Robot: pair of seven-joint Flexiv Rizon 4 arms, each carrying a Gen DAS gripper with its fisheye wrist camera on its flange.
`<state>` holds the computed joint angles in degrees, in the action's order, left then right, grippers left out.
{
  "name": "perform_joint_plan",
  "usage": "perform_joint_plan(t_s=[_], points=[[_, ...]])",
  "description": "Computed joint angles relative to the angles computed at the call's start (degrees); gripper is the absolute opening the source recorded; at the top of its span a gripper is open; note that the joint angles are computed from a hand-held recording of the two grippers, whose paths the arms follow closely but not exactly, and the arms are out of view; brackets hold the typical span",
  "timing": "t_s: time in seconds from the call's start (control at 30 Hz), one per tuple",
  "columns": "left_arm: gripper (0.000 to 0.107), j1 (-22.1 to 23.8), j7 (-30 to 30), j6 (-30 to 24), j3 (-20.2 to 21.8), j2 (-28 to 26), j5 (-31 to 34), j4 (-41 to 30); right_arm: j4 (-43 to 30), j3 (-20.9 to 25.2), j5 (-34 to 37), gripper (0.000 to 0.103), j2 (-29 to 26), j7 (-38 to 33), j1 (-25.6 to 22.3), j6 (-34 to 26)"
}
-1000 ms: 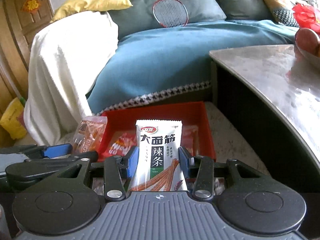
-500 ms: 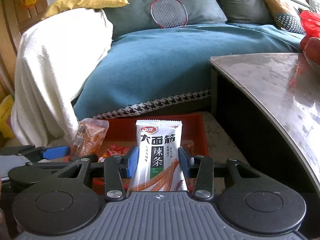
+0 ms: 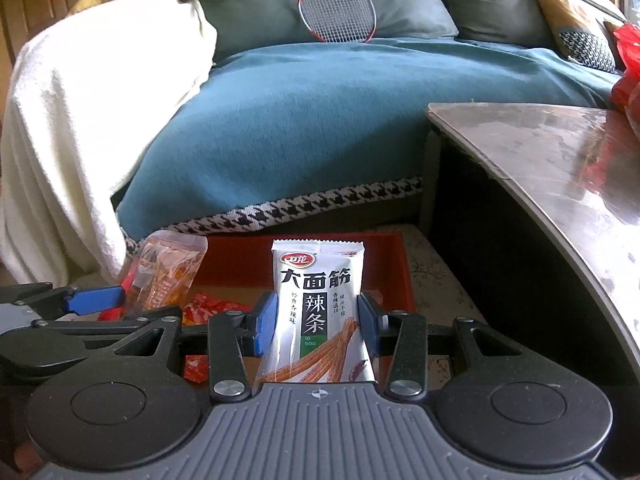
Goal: Organize snacks
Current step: 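Lower the bread bag and spicy-strip packet into the red box and open both grippers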
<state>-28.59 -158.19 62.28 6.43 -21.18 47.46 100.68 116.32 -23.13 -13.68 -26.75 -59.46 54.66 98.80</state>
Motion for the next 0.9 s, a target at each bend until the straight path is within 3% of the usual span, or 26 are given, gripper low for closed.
perform_joint_plan(t_s=[0.9], points=[[0.05,-0.06,7.96,4.8,3.63,-10.02,-10.44,-4.29,-9.14,7.59,-8.87,0.051,-8.51,4.26,-9.39,-6.68]])
